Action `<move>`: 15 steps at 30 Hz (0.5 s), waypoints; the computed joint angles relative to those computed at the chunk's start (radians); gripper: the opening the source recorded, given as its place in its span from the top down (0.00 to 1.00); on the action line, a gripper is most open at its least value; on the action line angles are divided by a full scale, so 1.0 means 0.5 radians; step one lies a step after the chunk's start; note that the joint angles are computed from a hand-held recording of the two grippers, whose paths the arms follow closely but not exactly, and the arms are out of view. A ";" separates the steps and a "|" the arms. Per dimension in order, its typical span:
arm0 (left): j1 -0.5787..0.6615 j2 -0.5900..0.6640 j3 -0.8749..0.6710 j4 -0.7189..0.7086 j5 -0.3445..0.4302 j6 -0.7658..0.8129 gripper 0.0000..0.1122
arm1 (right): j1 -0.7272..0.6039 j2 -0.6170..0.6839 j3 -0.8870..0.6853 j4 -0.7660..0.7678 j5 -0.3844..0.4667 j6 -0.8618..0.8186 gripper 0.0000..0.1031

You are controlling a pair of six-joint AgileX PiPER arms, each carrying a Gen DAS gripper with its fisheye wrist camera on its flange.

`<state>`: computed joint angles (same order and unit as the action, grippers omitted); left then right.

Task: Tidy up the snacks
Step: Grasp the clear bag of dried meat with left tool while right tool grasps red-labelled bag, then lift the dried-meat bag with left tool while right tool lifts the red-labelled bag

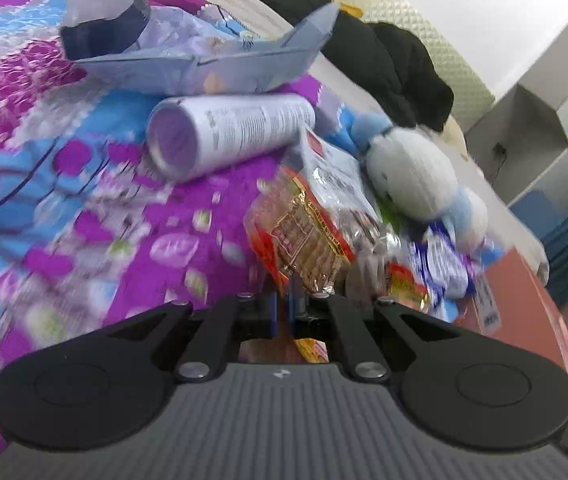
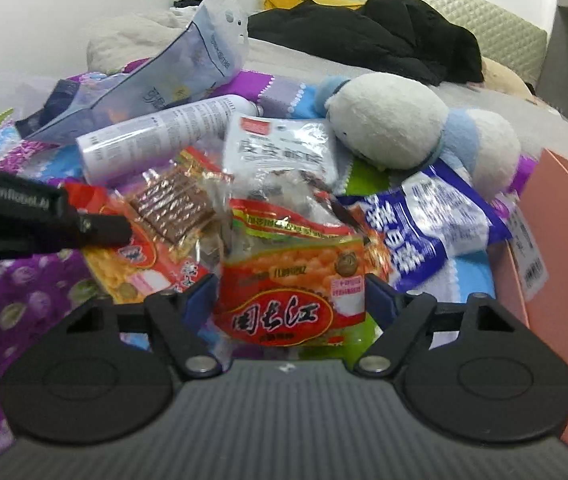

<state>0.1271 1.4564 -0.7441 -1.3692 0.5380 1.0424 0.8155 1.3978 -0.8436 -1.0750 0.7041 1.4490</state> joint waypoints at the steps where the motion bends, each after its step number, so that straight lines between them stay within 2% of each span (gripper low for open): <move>1: 0.007 -0.075 0.043 0.088 0.001 -0.077 0.95 | 0.033 -0.036 0.004 0.053 0.036 -0.035 0.24; 8: 0.206 -0.599 0.292 0.652 0.246 -0.546 0.96 | 0.416 -0.313 0.081 0.259 0.413 -0.026 0.25; 15: 0.508 -1.067 0.428 0.995 0.670 -0.760 0.96 | 0.902 -0.561 0.165 0.442 0.886 0.169 0.26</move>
<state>0.3809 0.9229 -0.5302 -0.8718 0.8732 0.6622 1.2667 1.1174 -0.7609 -0.8539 1.1471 1.5336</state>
